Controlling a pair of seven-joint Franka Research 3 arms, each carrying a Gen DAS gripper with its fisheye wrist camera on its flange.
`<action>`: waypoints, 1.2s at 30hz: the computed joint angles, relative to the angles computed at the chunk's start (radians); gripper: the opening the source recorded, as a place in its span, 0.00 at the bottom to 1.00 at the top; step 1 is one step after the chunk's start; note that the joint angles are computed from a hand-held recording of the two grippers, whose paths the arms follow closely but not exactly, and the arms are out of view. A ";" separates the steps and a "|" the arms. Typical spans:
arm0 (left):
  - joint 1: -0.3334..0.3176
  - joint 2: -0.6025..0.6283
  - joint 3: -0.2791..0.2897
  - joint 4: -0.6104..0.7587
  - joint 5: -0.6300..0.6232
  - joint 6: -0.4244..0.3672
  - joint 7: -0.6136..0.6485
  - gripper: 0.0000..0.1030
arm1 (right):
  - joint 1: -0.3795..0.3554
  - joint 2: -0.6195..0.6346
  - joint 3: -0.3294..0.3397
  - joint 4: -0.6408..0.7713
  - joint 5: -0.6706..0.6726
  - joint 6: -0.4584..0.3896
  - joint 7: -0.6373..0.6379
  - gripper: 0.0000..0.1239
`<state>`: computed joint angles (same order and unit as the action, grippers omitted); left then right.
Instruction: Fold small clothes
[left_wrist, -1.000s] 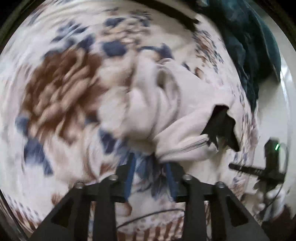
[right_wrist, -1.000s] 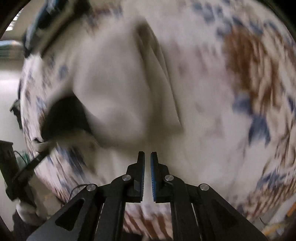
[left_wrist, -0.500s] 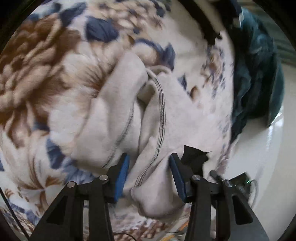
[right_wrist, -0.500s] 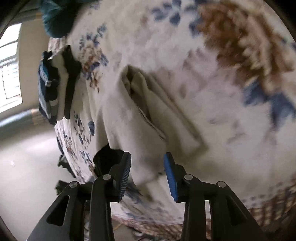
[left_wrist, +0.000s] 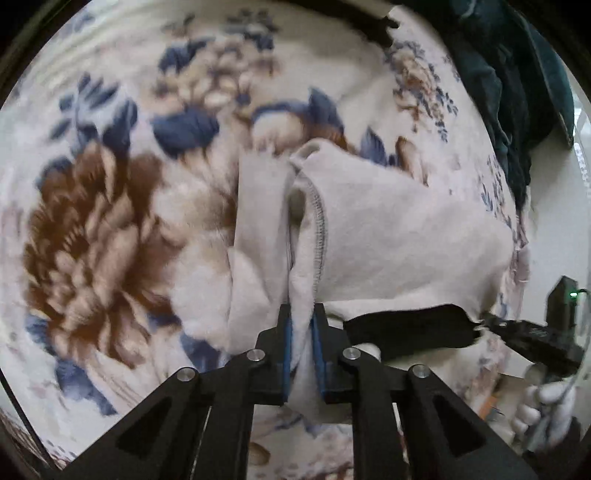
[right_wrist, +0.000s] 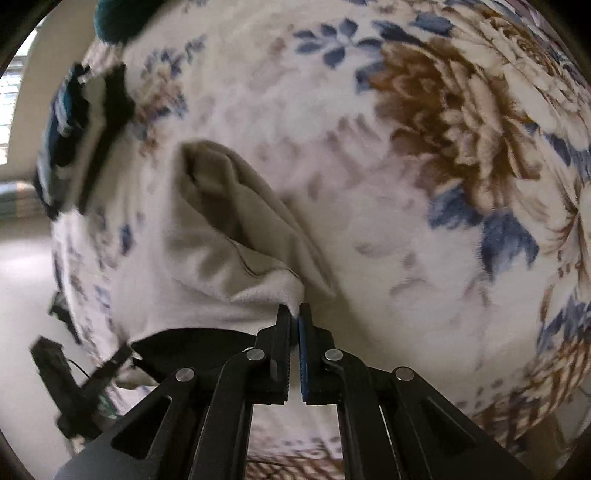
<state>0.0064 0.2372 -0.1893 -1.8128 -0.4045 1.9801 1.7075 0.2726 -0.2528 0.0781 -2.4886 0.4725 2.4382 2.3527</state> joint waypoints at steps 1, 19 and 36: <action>0.012 0.001 0.000 0.005 -0.031 -0.024 0.006 0.12 | 0.001 0.014 -0.005 0.017 -0.012 -0.038 -0.020 0.03; 0.015 0.044 0.023 0.188 0.097 -0.222 -0.027 0.50 | -0.054 0.063 -0.017 0.188 -0.173 -0.107 -0.032 0.38; -0.002 0.221 -0.058 0.267 0.039 0.072 -0.072 0.08 | -0.044 0.265 -0.031 0.274 0.039 0.072 -0.127 0.07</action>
<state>0.0044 0.4579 -0.2474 -1.5461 -0.3658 2.0524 1.6353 0.2282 0.0120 0.0469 -2.2146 0.5117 2.5106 2.2259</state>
